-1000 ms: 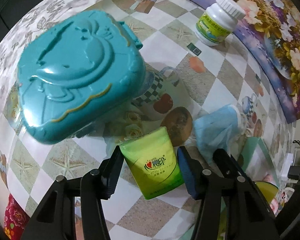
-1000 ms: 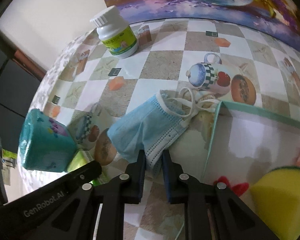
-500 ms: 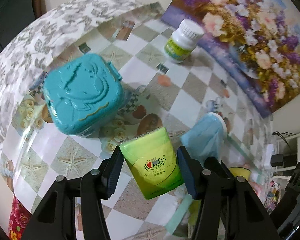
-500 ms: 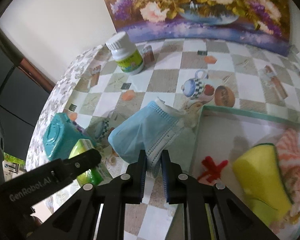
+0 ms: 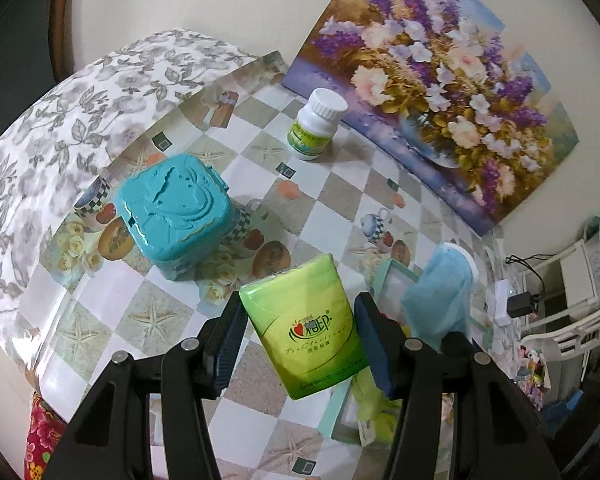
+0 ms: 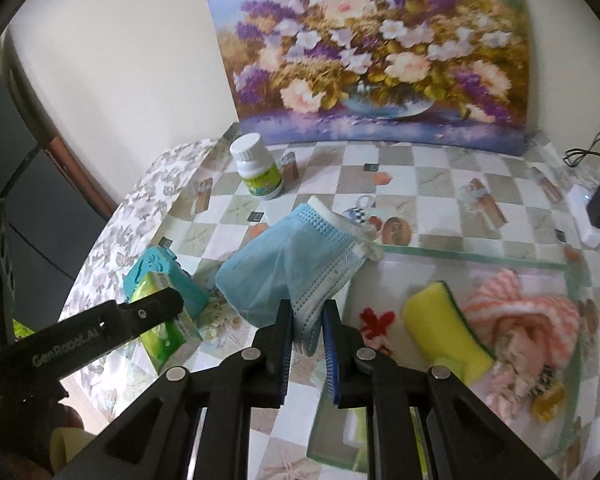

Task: Organize soft objects
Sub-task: 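Carry the tissue pack and blue mask into the white tray and release both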

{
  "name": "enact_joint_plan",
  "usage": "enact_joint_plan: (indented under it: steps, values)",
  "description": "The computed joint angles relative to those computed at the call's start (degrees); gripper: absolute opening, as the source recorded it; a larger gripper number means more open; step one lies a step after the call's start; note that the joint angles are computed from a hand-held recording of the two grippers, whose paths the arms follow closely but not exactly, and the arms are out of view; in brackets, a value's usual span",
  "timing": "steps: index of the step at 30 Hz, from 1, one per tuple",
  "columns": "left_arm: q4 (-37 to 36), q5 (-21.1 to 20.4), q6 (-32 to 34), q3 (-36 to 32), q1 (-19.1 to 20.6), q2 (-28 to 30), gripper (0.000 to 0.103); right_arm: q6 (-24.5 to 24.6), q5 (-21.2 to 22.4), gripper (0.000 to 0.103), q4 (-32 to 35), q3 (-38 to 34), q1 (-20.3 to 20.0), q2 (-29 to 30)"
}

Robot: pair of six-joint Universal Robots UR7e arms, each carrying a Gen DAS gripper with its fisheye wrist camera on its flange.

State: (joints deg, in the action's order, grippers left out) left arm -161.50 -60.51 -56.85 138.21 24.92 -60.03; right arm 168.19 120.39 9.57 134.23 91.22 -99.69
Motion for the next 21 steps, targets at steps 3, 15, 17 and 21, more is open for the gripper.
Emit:
enact_joint_plan:
  steps: [3, 15, 17, 21]
  values:
    - [-1.19, 0.01, 0.38, 1.0, -0.95, -0.25, 0.057, 0.65, 1.28, 0.016, 0.23, 1.23, 0.51, -2.44]
    - [-6.79, -4.14, 5.71, 2.01, -5.19, 4.07, 0.057, 0.85, 1.95, 0.016, 2.95, 6.3, -2.16, -16.45]
    - [-7.81, -5.04, 7.14, 1.69, -5.76, 5.28, 0.057, 0.09, 0.94, 0.016, 3.96, 7.1, -4.38, -19.72]
    - [-8.37, -6.02, 9.37, 0.76, -7.13, 7.74, 0.057, -2.29, -4.91, 0.016, 7.7, 8.57, -14.02, -28.68]
